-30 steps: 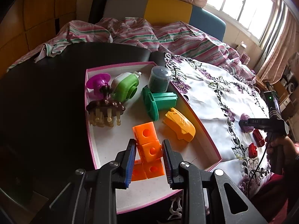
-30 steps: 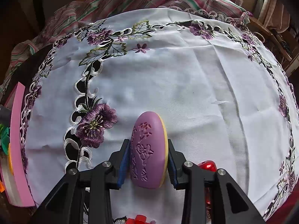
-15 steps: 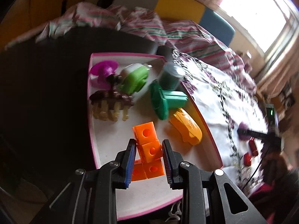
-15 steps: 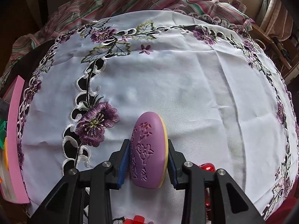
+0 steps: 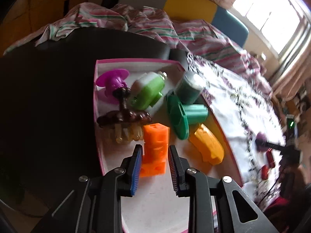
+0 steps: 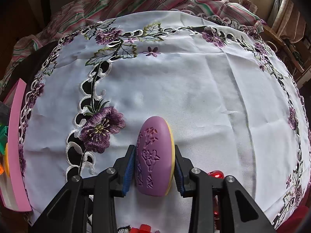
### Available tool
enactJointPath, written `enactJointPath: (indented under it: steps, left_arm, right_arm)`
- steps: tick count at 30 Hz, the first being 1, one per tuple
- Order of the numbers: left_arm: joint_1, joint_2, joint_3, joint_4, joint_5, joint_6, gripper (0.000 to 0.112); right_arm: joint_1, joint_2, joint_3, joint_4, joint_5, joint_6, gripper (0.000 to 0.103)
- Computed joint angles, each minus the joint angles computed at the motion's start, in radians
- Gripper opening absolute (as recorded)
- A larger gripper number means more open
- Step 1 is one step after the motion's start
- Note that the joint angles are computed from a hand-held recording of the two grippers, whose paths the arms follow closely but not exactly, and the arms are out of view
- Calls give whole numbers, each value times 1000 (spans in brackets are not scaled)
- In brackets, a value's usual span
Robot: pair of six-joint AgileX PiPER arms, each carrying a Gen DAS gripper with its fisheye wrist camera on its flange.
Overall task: Organize rigid objects
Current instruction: 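Lower the orange blocks into the tray and open the left gripper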
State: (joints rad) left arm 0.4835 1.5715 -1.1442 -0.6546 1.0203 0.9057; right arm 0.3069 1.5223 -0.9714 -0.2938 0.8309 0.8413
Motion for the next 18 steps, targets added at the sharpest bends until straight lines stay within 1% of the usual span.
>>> enactJointPath:
  steps: [2, 3, 5, 7, 9, 10, 11, 13, 16, 18]
  left_arm:
    - [-3, 12, -1, 5, -13, -12, 29]
    - [-4, 16, -2, 16, -33, -31, 31]
    - [2, 6, 9, 21, -72, -36, 52]
    - [16, -8, 20, 5, -88, -18, 58]
    - [22, -39, 45, 1, -125, 8, 60]
    - [24, -58, 62, -1, -144, 22, 64]
    - [25, -71, 73, -2, -156, 30, 71]
    - [26, -120, 117, -6, -208, 53, 80]
    - [17, -173, 158, -3, -262, 72, 85]
    - [22, -197, 171, -3, -273, 80, 88]
  right_arm:
    - [0, 1, -1, 0, 0, -2, 36]
    - [0, 0, 0, 0, -1, -2, 36]
    - [-4, 0, -1, 4, -2, -6, 36]
    - [-5, 1, -3, 3, -1, -9, 36]
    - [-1, 4, -6, -3, 2, -7, 36]
    - [1, 5, -6, -5, 4, -4, 36]
    - [2, 5, -6, -7, 4, -2, 36]
    - [3, 6, -8, -7, 6, 0, 36]
    - [3, 6, -8, -8, 5, 0, 36]
    - [2, 5, -7, -10, 6, -3, 36]
